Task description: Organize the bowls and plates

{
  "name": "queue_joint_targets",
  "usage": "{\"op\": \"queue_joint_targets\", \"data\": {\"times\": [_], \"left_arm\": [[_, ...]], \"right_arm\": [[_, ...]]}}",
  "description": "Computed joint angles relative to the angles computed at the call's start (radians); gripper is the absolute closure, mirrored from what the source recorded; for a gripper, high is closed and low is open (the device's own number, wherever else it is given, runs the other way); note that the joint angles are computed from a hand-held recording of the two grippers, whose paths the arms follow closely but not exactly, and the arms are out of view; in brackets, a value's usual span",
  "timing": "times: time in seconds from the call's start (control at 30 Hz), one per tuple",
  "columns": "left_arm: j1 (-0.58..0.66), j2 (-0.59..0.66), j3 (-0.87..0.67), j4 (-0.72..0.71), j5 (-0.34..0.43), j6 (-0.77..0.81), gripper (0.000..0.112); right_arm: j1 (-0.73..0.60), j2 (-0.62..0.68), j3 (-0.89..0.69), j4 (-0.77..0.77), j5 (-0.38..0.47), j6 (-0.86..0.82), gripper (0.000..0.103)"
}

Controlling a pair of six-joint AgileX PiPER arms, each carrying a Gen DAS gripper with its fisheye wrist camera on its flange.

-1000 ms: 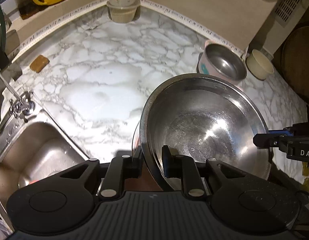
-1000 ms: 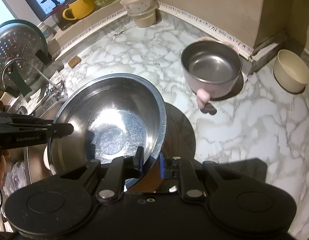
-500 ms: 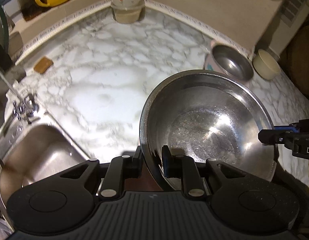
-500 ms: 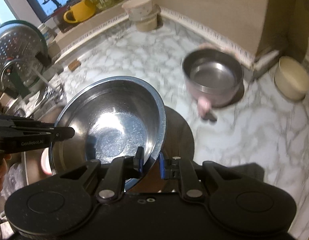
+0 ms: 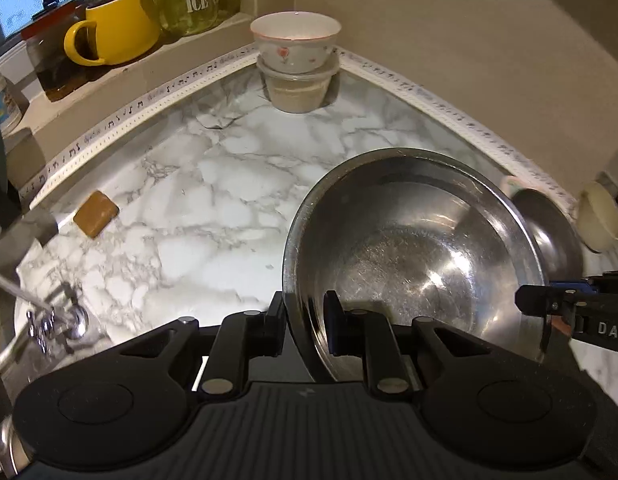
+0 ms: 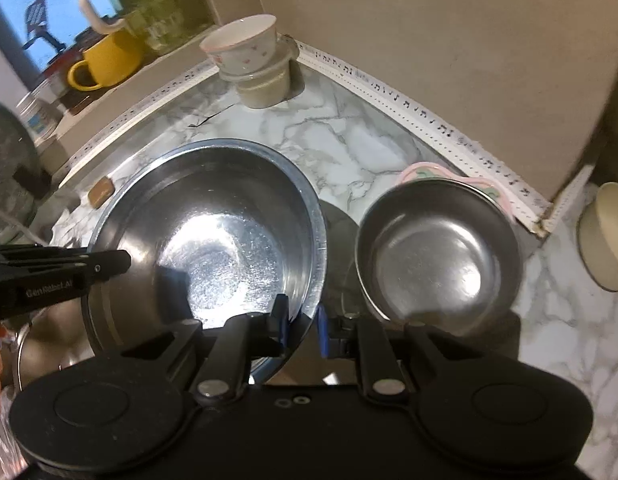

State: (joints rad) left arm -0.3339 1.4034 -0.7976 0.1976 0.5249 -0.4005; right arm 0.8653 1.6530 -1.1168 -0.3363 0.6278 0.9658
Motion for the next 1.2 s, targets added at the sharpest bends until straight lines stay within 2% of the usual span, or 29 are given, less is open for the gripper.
{"op": "queue_joint_targets", "data": {"times": [0.23,0.4,0.73,0.97,1.0,1.17,1.2], "left_arm": [[0.09,0.159,-0.054,-0.028,-0.067,0.057,0.094],[0.121,0.218,-0.063,-0.039,-0.097,0.07,0.094],[0.127,0.251,-0.061,-0.045,-0.119,0.104,0.094],[0.151,0.252,-0.072,-0.15,-0.095,0.207,0.094],[0.152,0.249,-0.07,-0.15,-0.091,0.21,0.093],[0.159,0.198,-0.04,-0.082,-0.091,0.148,0.061],[0.158,0.182,-0.034,-0.059,-0.089,0.132,0.06]], "right_arm": [[-0.052,0.143,-0.111,0.076,-0.033,-0.107,0.088],[-0.062,0.194,-0.149,0.108,-0.04,-0.15,0.087],[-0.062,0.244,-0.189,0.112,-0.025,-0.149,0.086],[-0.047,0.237,-0.196,0.081,-0.006,-0.117,0.074],[-0.045,0.232,-0.195,0.076,-0.002,-0.117,0.071],[-0.032,0.167,-0.157,0.044,0.017,-0.098,0.069],[-0.029,0.147,-0.143,0.035,0.017,-0.092,0.069]]}}
